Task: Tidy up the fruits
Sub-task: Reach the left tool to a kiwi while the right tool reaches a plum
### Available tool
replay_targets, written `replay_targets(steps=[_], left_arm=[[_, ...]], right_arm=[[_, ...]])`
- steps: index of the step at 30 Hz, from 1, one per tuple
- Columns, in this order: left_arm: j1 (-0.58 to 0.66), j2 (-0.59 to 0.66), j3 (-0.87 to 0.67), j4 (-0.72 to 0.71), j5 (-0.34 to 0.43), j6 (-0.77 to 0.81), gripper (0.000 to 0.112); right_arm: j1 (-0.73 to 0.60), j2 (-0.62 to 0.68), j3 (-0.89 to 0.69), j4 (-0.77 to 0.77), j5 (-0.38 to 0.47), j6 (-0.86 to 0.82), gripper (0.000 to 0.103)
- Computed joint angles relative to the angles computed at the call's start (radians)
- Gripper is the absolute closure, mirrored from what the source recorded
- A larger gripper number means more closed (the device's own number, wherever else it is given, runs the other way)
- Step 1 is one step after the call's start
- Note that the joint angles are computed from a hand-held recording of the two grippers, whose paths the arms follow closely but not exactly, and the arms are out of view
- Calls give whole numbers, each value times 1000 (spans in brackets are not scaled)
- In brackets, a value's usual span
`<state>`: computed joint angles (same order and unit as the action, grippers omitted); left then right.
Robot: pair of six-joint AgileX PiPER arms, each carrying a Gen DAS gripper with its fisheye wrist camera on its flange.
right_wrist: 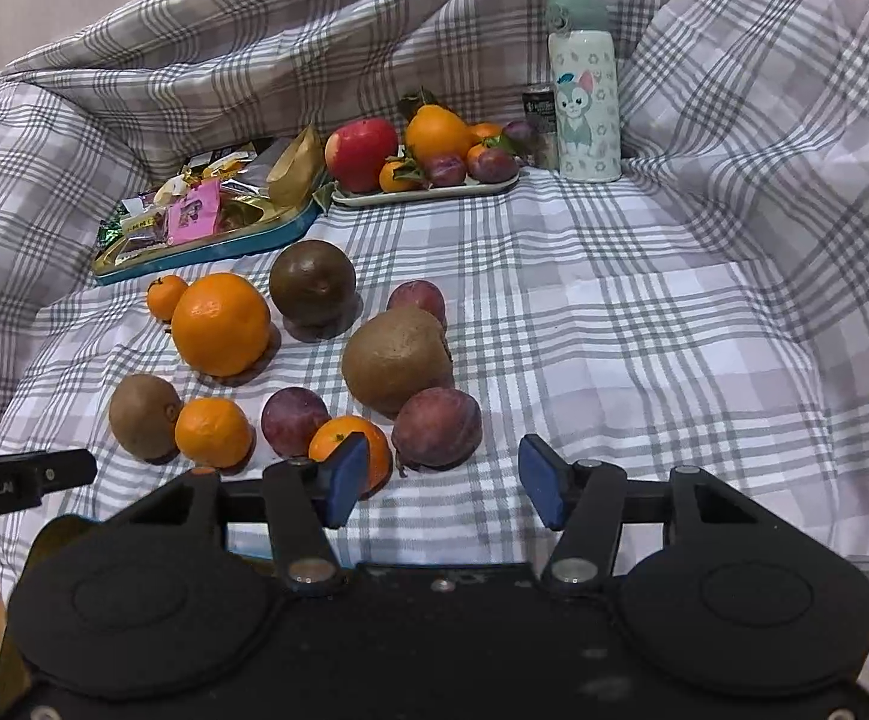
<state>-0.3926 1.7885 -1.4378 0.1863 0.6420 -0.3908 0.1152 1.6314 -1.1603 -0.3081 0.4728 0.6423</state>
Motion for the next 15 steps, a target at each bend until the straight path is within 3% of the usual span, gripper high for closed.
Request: replay_targets(steps=[6,15], left_arm=[[35,60,-68,-131,-5,149,67],[22,147,-165,-100,17,142,67]], right_arm=[[-9,53,-39,43,-5,-37,44],[-29,94,-70,103,-16,-82,44]])
